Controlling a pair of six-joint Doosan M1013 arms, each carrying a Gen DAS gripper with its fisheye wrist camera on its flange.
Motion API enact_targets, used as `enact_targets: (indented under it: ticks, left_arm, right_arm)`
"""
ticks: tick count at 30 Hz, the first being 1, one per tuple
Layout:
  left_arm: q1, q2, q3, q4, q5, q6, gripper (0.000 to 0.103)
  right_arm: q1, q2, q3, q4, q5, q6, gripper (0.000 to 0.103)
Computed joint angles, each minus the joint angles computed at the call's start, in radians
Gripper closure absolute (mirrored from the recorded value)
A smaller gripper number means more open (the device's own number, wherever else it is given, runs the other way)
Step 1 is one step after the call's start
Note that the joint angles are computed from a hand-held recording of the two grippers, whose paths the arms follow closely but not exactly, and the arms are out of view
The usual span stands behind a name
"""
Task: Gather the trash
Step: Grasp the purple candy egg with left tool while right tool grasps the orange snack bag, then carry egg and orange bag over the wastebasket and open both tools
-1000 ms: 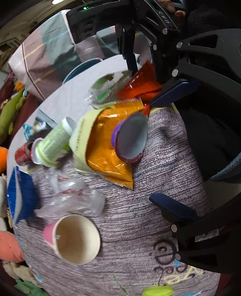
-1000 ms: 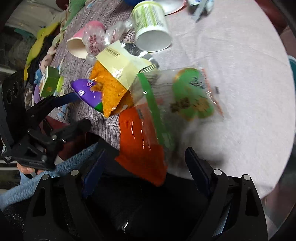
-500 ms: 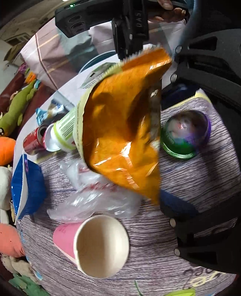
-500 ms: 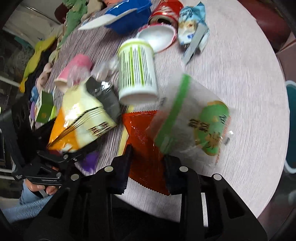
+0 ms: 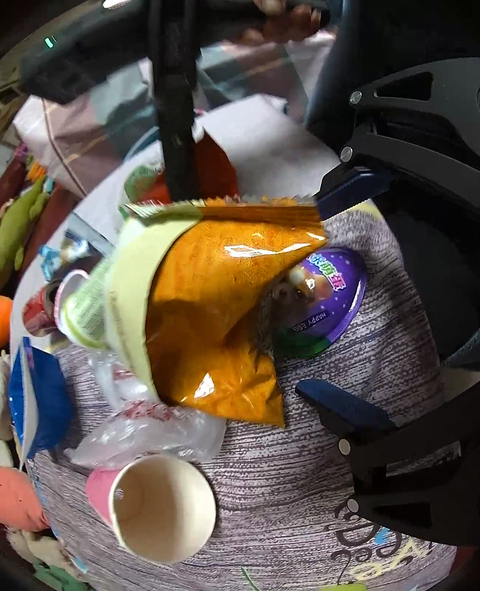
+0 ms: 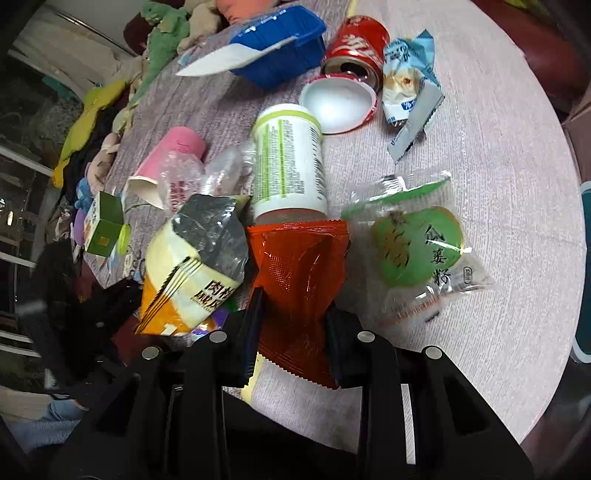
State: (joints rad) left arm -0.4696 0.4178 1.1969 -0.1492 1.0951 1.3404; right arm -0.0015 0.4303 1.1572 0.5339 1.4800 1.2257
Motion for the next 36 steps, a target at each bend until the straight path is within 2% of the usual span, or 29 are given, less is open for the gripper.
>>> enact_targets:
  ticks: [2,3,4,5,15,22,28,31,36]
  left_arm:
    - [-0.009,0.001,0.001,0.032,-0.014,-0.007,0.015]
    - [-0.013,0.001,0.002,0.047,-0.018,-0.014,0.022]
    - [-0.019,0.001,0.002,0.077,-0.02,-0.027,0.037]
    - [-0.028,0.002,-0.002,0.124,-0.016,-0.052,0.045]
    - [-0.01,-0.029,-0.005,0.111,-0.072,-0.095,0.045]
    - [-0.011,0.014,-0.118,0.128,-0.108,-0.073,0.045]
    - [-0.012,0.056,-0.22,0.089,-0.138,-0.021,0.045]
    - [-0.016,0.089,-0.284,0.071,-0.126,-0.004,0.045]
    - [-0.042,0.185,-0.438,0.025,-0.035,0.063,0.045]
  right_arm:
    - [-0.001,-0.009,0.006,0.014,-0.01,0.0,0.074]
    - [-0.004,-0.013,0.009,0.019,-0.014,-0.004,0.074]
    - [-0.008,-0.018,0.011,0.024,-0.019,-0.007,0.074]
    - [-0.01,-0.023,0.015,0.029,-0.023,-0.007,0.074]
    - [-0.049,-0.04,0.019,0.082,-0.063,-0.005,0.074]
    - [-0.078,-0.044,0.004,0.125,-0.114,0.019,0.074]
    - [-0.13,-0.054,-0.001,0.145,-0.162,0.045,0.074]
    - [-0.152,-0.055,0.0,0.152,-0.178,0.06,0.074]
    - [-0.197,-0.057,0.011,0.164,-0.215,0.08,0.074]
